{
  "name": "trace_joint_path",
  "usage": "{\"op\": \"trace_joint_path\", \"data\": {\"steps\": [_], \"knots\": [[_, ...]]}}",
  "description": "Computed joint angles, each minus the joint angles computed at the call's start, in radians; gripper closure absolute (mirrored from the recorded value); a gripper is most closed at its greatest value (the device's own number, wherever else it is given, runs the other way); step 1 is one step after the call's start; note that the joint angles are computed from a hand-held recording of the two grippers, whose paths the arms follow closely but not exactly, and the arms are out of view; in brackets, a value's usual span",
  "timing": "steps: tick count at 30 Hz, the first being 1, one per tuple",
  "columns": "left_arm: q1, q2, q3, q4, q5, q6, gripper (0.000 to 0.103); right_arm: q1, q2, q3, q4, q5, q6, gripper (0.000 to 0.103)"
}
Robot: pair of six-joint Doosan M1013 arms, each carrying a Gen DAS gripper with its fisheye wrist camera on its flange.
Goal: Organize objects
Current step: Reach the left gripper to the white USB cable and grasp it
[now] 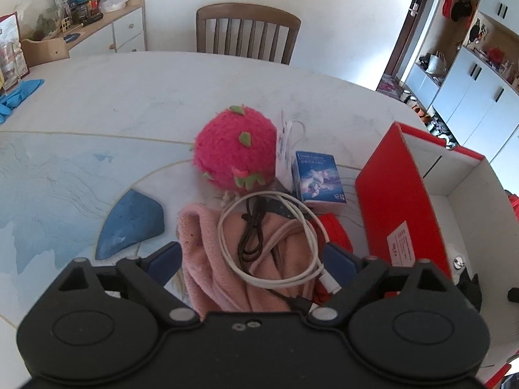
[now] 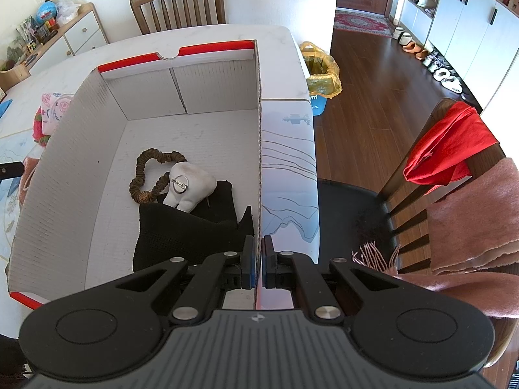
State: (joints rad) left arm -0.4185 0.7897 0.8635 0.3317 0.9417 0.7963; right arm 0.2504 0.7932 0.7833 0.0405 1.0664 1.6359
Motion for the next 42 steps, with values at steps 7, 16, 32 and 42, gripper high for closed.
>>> {"op": "trace_joint_path", "data": {"steps": [7, 16, 32, 42], "knots": [[-0.009, 0.016, -0.020, -0.019, -0.021, 0.088, 0.019, 0.000, -0.004, 0.006, -0.001, -0.001, 0.001, 0.100], [-0.018, 0.075, -0.105, -0.066, 0.029, 0.197, 0.036, -0.002, -0.007, 0.012, 0.000, -0.002, 0.000, 0.100], [0.011, 0.085, -0.107, -0.243, -0.008, 0.217, 0.082, -0.003, -0.010, 0.018, -0.001, -0.004, 0.001, 0.100], [0.032, 0.043, -0.033, -0.332, -0.095, 0.153, 0.093, -0.004, -0.010, 0.019, 0.000, -0.004, 0.002, 0.100]]}}
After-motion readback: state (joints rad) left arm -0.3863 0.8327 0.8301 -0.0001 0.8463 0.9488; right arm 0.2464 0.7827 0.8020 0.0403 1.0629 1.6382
